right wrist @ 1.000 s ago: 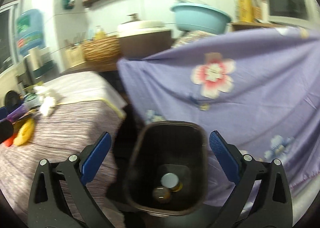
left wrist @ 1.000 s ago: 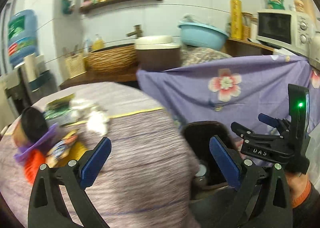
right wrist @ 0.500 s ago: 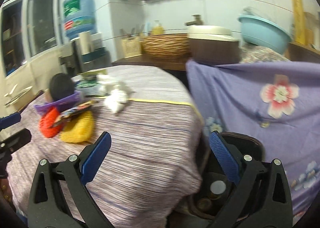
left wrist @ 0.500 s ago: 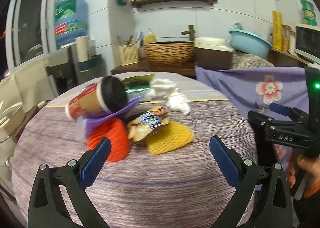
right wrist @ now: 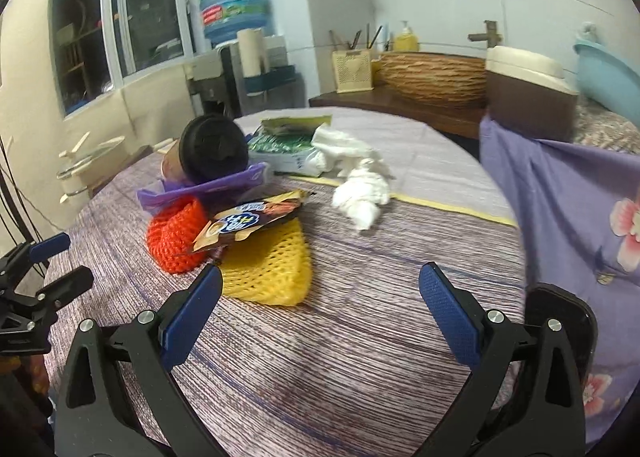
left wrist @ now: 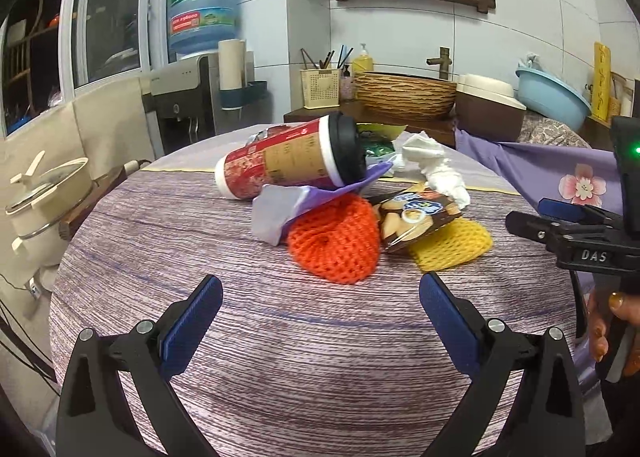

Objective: Collect trash
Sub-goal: 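Bring both grippers back over the remaining trash on the table, then grasp the yellow foam net with the right gripper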

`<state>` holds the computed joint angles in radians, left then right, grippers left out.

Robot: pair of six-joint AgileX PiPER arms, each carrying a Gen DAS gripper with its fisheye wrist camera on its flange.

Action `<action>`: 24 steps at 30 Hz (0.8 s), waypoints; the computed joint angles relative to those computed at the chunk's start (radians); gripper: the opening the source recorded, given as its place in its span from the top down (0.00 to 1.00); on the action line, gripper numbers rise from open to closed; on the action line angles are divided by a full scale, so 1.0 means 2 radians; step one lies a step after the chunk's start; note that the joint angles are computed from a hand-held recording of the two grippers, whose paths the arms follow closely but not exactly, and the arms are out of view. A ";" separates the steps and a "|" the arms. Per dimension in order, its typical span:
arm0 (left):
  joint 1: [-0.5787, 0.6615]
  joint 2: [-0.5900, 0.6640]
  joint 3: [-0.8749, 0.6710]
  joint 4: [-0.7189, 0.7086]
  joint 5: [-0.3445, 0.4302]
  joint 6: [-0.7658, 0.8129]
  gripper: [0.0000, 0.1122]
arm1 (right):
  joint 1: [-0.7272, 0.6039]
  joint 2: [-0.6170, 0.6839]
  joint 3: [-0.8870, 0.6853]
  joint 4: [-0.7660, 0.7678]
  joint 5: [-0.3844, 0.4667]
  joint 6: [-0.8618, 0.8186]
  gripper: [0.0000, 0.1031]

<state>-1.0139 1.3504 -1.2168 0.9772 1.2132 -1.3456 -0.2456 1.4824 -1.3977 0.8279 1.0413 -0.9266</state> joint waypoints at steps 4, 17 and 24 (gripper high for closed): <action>0.011 -0.015 0.014 -0.004 -0.009 0.002 0.16 | 0.039 0.028 -0.022 -0.037 0.004 0.027 0.06; 0.055 -0.025 0.018 -0.028 -0.046 0.042 0.20 | 0.093 0.095 -0.088 -0.097 0.031 0.082 0.43; 0.114 -0.018 0.006 -0.068 -0.092 0.101 0.25 | 0.077 0.082 -0.074 -0.082 0.040 0.065 0.69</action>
